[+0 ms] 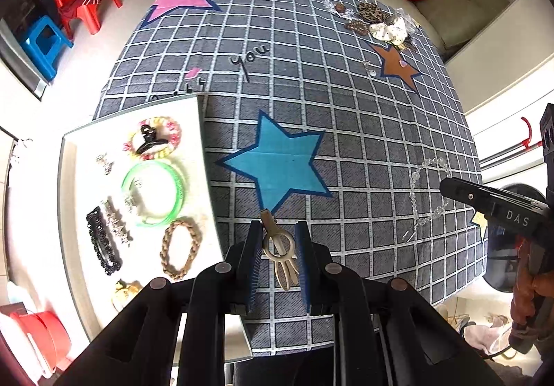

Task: Organize jewelry
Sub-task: 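Carry the tassel clip into the tray with the left tool while the right tool carries the crystal bracelet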

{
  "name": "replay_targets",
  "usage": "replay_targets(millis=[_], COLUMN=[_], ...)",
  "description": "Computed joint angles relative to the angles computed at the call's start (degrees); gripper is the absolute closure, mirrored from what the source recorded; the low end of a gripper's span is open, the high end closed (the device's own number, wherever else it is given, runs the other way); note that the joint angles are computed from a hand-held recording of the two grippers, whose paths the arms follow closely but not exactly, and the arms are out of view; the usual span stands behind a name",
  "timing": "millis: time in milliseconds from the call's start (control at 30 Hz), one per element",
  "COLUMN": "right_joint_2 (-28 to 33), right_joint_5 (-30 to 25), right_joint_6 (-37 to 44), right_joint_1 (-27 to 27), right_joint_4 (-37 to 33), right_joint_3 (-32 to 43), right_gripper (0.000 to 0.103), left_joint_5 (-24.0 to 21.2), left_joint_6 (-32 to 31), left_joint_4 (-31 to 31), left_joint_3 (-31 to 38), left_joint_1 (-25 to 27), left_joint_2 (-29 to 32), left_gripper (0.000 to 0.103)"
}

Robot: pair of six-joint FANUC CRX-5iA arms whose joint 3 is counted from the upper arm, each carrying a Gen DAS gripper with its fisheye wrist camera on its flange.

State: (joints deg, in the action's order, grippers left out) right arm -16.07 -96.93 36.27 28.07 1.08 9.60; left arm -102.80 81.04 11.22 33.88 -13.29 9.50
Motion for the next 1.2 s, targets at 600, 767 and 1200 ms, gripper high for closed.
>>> replay_targets(millis=[600,767,1200], right_joint_2=[19.09,22.80,26.17], right_joint_5=[0.84,0.05,-1.30], right_joint_6=[14.09,16.11,16.36], right_joint_1=[8.07,10.10,12.19], right_joint_4=[-6.70,-10.47,-18.20], right_joint_3=[23.09,26.74,23.35], right_gripper=[0.083,0.083,0.084], left_joint_5=[4.88,4.75,5.56], left_joint_6=[3.27,3.12,2.48], left_joint_4=[-2.45,-2.92,-6.79], left_joint_3=[-15.01,-18.61,-24.97], left_joint_1=[12.90,16.16,17.01], left_joint_2=[-9.14,-11.37,-12.96], left_gripper=[0.077,0.077,0.077])
